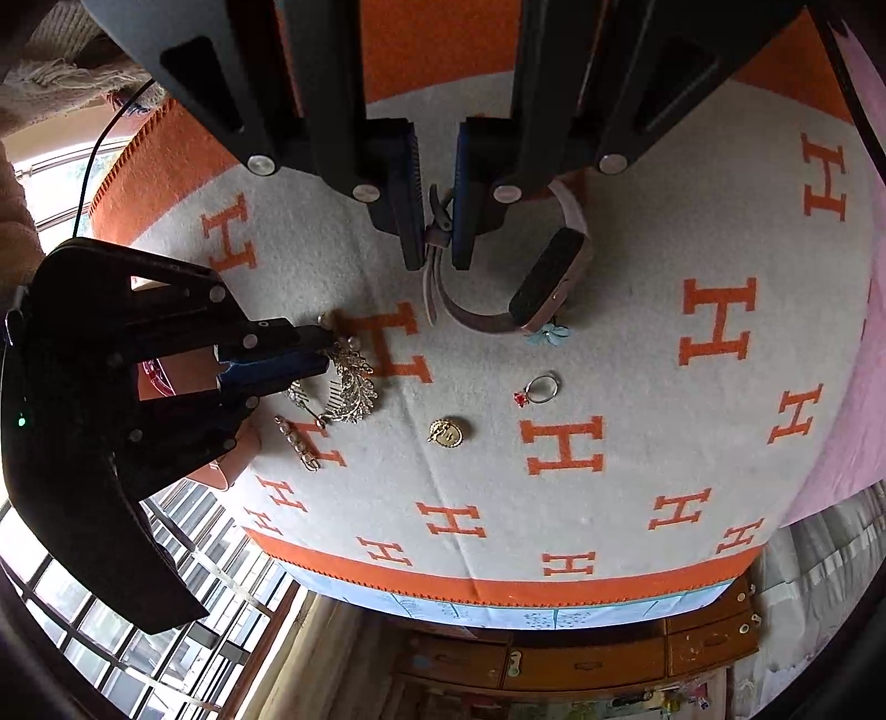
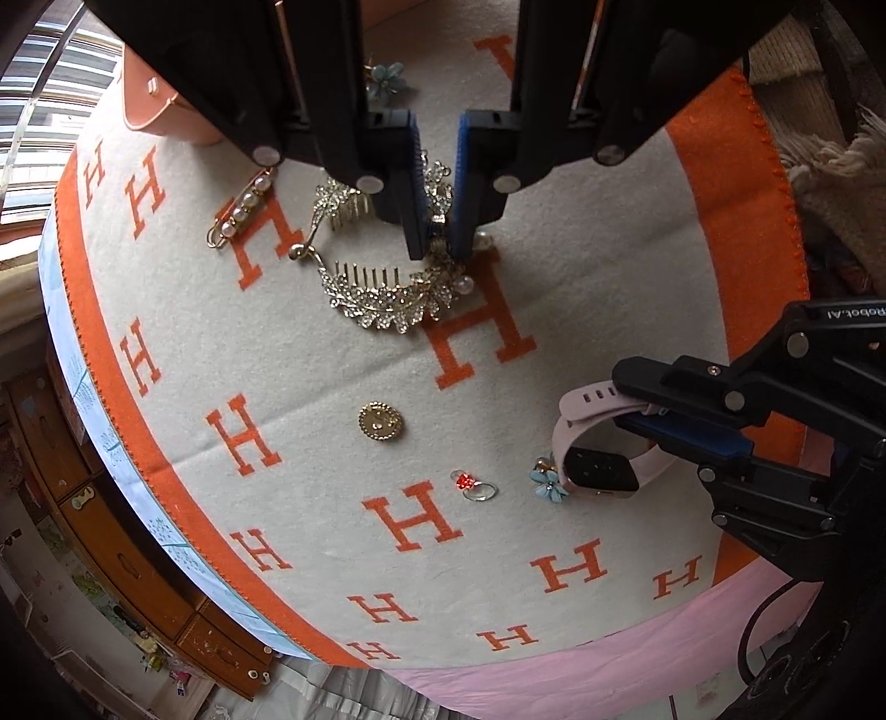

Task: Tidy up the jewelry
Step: 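Grasp pink-band watch with left tool while right tool grasps silver leaf hair comb, then carry watch and hair comb with both tools over the pink box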

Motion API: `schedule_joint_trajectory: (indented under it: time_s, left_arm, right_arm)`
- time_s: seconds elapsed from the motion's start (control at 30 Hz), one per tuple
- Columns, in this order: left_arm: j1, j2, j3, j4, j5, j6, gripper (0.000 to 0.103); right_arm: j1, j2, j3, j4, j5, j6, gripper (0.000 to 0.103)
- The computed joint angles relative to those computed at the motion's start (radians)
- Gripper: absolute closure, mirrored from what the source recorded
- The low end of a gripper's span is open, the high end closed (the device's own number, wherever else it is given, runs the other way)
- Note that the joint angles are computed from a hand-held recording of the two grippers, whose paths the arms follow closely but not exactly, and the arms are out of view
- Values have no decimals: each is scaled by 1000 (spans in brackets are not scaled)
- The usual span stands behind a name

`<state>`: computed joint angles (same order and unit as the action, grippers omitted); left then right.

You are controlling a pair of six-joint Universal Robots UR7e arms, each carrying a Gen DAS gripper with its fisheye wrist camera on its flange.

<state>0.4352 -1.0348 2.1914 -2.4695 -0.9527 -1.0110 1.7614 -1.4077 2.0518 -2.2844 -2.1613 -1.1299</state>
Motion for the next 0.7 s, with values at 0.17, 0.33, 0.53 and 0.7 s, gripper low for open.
schedule_joint_trajectory:
  time_s: [0.17,0.33,0.53,0.7]
  left_arm:
    - [-23,-13,1,-7,24,-6,96]
    - [-42,-18,-5,-9,34,-5,96]
    - [-77,-26,-16,-30,55,2,96]
    - [-104,-21,-44,-22,65,23,96]
  right_arm:
    - [-8,-33,-31,59,89,133,96]
    - [-25,-117,-52,125,241,263,96]
    - [-48,-244,-52,161,412,361,96]
    - [-85,-344,-36,148,508,411,96]
